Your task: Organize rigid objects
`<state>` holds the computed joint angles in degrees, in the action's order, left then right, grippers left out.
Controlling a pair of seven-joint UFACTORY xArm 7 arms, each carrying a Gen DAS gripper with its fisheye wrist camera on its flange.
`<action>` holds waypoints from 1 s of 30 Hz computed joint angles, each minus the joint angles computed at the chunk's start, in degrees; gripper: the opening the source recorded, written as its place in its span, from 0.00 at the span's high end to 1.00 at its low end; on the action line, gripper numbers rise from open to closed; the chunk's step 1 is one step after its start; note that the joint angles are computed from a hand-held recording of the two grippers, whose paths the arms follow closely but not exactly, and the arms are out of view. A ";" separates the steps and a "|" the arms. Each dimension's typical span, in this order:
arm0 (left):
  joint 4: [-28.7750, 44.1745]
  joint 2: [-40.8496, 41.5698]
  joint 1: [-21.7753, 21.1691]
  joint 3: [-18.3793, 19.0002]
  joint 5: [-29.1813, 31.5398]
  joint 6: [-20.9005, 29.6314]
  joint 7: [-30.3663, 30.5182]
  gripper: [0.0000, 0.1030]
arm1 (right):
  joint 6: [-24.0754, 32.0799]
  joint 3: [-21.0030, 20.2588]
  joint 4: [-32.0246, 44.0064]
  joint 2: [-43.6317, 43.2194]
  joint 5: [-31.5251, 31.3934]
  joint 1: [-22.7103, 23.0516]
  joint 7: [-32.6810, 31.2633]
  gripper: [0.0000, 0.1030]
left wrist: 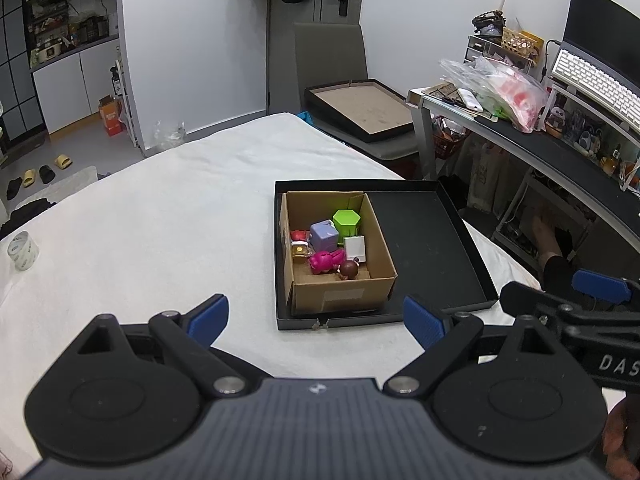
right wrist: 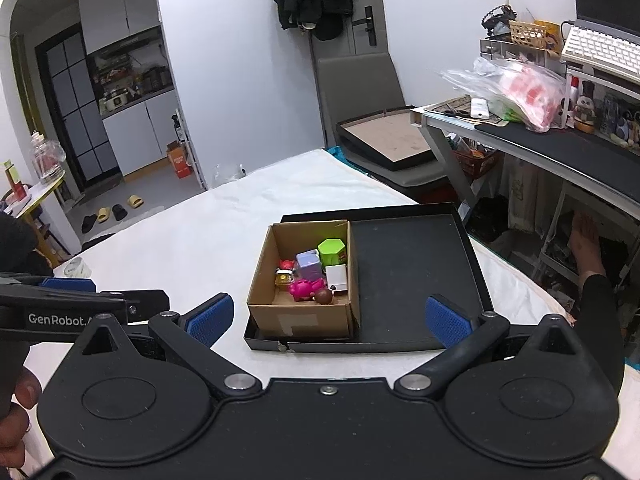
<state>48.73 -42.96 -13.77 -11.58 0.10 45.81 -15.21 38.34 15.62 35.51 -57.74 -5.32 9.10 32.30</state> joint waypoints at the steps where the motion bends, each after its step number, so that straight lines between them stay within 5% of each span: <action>1: 0.07 0.07 0.03 -0.05 0.02 0.05 -0.11 0.09 | -0.32 -0.24 -0.15 -0.17 0.24 0.19 0.11 0.00; 30: 0.14 0.46 -1.02 0.27 -0.87 0.04 1.34 0.09 | 1.06 -0.20 0.13 0.04 -0.06 -0.47 1.31 0.00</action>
